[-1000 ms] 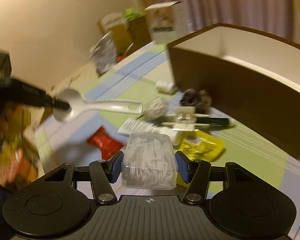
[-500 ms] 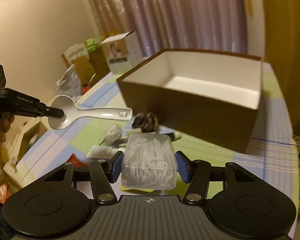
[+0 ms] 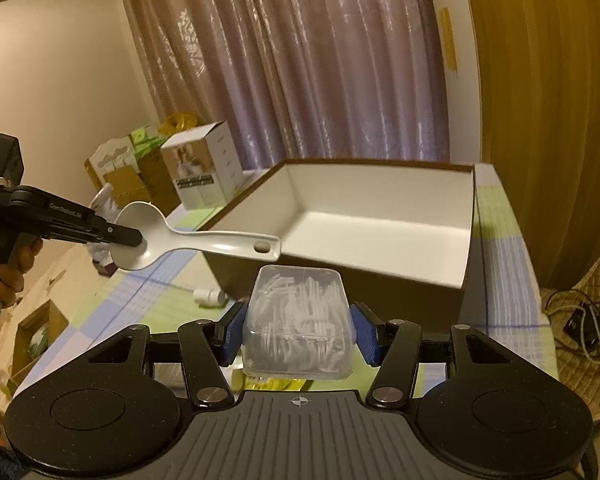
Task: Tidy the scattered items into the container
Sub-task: 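Carry the scoop and floss box over the cardboard box with both tools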
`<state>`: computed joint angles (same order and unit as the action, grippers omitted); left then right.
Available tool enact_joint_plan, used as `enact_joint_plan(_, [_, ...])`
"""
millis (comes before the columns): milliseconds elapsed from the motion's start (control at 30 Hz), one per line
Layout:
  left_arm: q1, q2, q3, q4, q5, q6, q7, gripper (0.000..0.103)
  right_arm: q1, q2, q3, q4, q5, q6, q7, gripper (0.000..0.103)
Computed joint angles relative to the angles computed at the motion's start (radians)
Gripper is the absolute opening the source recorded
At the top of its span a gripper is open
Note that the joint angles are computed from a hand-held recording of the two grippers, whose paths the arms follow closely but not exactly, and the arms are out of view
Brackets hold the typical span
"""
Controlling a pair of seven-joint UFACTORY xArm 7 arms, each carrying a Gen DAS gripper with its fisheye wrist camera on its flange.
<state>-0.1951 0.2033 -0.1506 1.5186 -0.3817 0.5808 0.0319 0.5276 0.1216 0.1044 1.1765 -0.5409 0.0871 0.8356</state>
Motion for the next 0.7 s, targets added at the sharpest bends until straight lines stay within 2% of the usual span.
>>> enact_joint_plan(400, [0.001, 0.183, -0.019, 0.272, 0.035, 0.047, 0.026, 0.001, 0.049, 0.116, -0.096, 0.202, -0.123, 0.035, 0.043, 0.058])
enact_joint_plan(700, [-0.009, 0.304, -0.017, 0.465, 0.092, 0.097, 0.023, 0.001, 0.033, 0.225, -0.101, 0.345, -0.014, 0.058, -0.113, 0.058])
